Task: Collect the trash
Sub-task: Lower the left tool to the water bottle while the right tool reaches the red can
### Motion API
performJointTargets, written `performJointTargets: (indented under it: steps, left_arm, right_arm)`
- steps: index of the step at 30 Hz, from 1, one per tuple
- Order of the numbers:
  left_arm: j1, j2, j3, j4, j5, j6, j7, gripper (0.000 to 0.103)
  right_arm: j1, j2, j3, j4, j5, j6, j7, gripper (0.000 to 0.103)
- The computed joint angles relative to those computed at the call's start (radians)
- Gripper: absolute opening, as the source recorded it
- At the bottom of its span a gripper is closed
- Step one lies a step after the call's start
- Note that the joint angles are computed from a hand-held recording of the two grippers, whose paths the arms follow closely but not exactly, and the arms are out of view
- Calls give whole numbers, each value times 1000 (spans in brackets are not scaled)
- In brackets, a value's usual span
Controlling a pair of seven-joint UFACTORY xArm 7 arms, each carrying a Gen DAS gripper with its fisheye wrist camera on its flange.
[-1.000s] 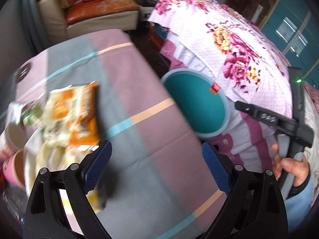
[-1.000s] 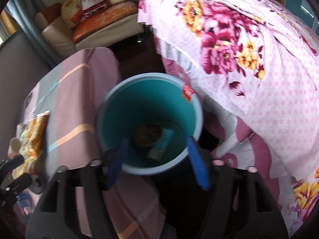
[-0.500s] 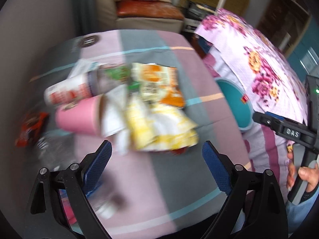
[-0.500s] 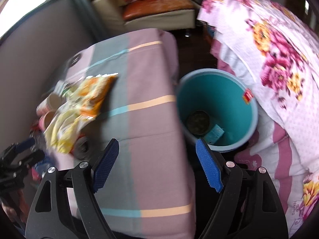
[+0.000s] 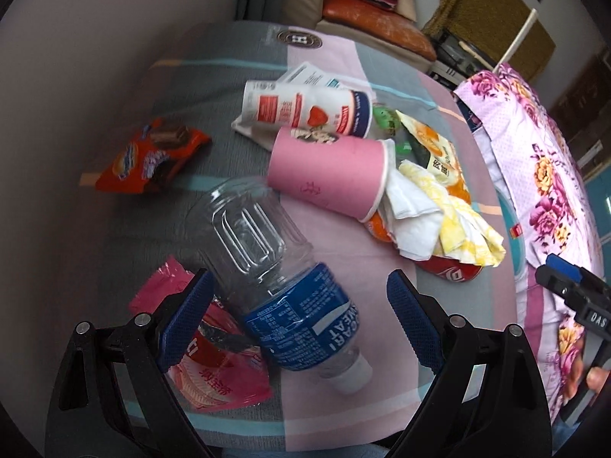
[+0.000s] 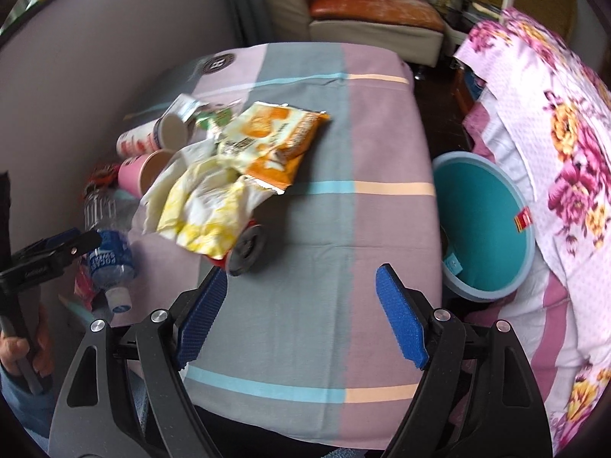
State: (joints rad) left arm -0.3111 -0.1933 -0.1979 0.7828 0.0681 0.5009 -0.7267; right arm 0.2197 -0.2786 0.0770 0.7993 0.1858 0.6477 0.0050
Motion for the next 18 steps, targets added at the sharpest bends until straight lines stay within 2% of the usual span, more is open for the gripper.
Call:
performJointTargets:
  steps: [5, 7, 11, 15, 18]
  left_arm:
    - [-4, 20, -4, -9, 15, -31, 17, 88]
    - [-5, 35, -13, 1, 47, -45, 14, 88]
    - [-16, 52, -2, -4, 29, -66, 47, 88]
    - [-26, 66, 24, -28, -60, -84, 108, 88]
    - [-27, 65, 35, -49, -112, -96, 150, 88]
  right_arm:
    - [9, 35, 11, 27, -14, 23, -4, 76]
    - [16, 52, 11, 41, -5, 31, -23, 76]
    - [33, 110, 19, 88, 5, 55, -78, 76]
    - [40, 175, 36, 142, -26, 72, -123, 76]
    - [47, 232, 41, 190, -4, 91, -186, 76]
